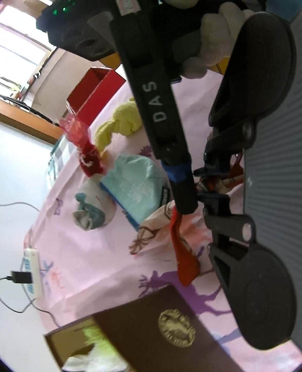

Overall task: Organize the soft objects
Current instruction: 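Close both grippers on the red-and-white patterned scarf, then lift the patterned scarf with both grippers and carry it into the box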

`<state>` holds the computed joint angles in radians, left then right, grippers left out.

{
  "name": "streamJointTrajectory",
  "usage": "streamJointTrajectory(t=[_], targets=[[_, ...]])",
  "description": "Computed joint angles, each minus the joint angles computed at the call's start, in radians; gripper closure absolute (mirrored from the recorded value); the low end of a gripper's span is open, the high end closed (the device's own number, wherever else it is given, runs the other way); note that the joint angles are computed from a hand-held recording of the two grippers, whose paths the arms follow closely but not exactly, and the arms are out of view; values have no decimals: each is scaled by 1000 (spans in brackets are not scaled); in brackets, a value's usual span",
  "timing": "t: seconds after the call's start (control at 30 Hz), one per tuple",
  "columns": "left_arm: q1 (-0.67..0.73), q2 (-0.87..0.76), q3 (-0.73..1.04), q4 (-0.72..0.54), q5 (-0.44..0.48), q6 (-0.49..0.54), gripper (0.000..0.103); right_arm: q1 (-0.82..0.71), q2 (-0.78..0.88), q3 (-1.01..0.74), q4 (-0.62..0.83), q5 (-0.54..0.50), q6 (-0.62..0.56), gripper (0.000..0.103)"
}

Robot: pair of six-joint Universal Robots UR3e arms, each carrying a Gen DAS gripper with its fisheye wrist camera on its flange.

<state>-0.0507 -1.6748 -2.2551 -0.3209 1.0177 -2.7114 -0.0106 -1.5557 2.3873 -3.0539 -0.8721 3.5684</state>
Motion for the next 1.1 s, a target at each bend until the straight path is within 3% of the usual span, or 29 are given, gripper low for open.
streamJointTrajectory(t=[0.37,0.67,0.9,1.1], targets=[[202,321,-41,-173,-189,189,94,23,-98,-78,-106,35,146,103],[419,415,50,-244,-358,314,94,167,117,-471,-204,-60,234,103],[462,238,150,-194,-313,320,94,282,375,-801,-103,-167,181,103],[447,98,207,-180,-233,309,94,357,527,-976,5,-262,138,103]])
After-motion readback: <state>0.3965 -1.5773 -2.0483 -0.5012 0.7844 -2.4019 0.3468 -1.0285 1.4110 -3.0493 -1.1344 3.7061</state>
